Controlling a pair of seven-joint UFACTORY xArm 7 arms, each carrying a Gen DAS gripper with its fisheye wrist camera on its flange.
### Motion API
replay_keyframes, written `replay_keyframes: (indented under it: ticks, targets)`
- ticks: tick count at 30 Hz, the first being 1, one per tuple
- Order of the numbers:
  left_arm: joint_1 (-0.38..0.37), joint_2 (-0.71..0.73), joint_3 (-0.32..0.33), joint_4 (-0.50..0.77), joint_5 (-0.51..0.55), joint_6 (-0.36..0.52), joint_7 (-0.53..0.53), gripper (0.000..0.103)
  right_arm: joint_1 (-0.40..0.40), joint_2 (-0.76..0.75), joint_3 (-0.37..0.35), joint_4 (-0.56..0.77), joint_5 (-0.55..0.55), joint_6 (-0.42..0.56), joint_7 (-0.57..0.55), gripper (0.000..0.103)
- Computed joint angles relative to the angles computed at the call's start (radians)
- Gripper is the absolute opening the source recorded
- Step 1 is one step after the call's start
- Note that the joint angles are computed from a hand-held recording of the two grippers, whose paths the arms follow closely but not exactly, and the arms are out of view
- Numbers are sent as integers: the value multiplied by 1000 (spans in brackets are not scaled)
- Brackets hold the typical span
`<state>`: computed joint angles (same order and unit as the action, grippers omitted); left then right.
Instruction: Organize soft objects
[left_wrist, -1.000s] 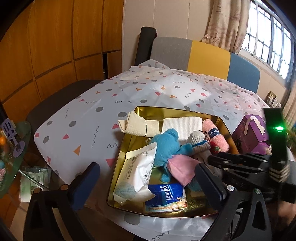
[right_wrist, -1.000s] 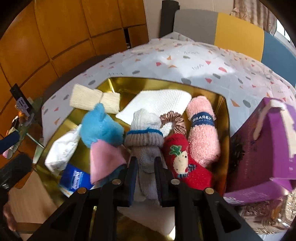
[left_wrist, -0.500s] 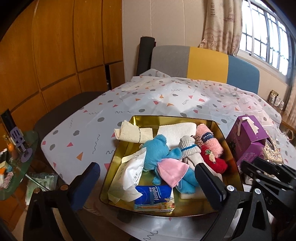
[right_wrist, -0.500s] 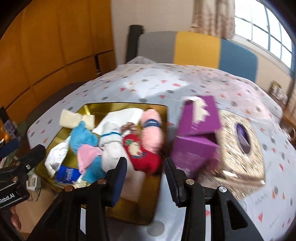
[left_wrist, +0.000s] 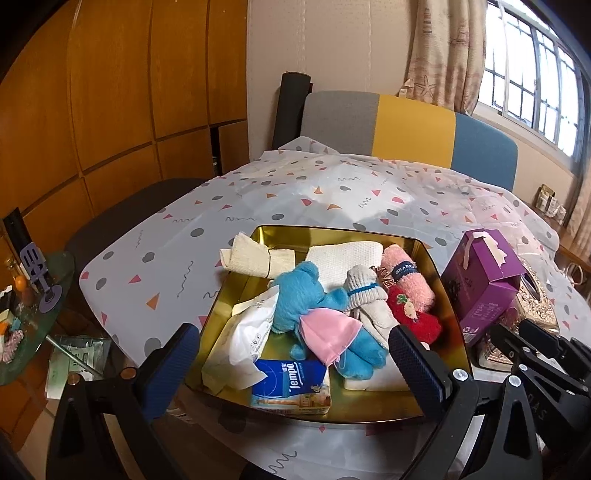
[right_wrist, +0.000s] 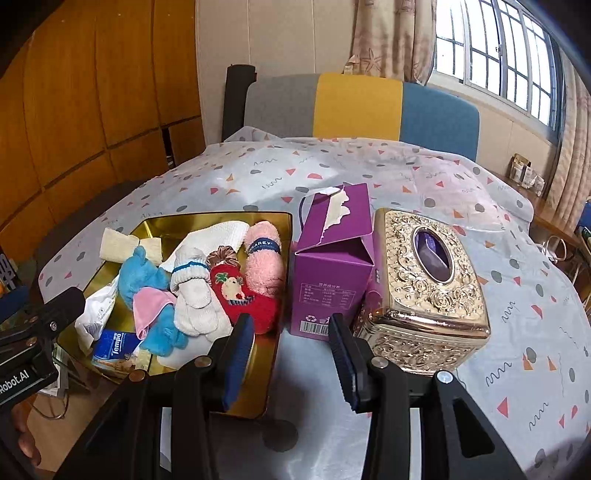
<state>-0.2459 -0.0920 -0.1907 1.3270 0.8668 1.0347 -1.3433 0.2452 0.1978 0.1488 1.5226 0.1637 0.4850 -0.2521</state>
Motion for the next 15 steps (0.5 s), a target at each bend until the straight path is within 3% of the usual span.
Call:
replay_keyframes:
  ticks: [15]
  targets:
    - [-1,-9,-5,-5,3,16,-4,103,2,-18,2,-24,5,-19,-5,42]
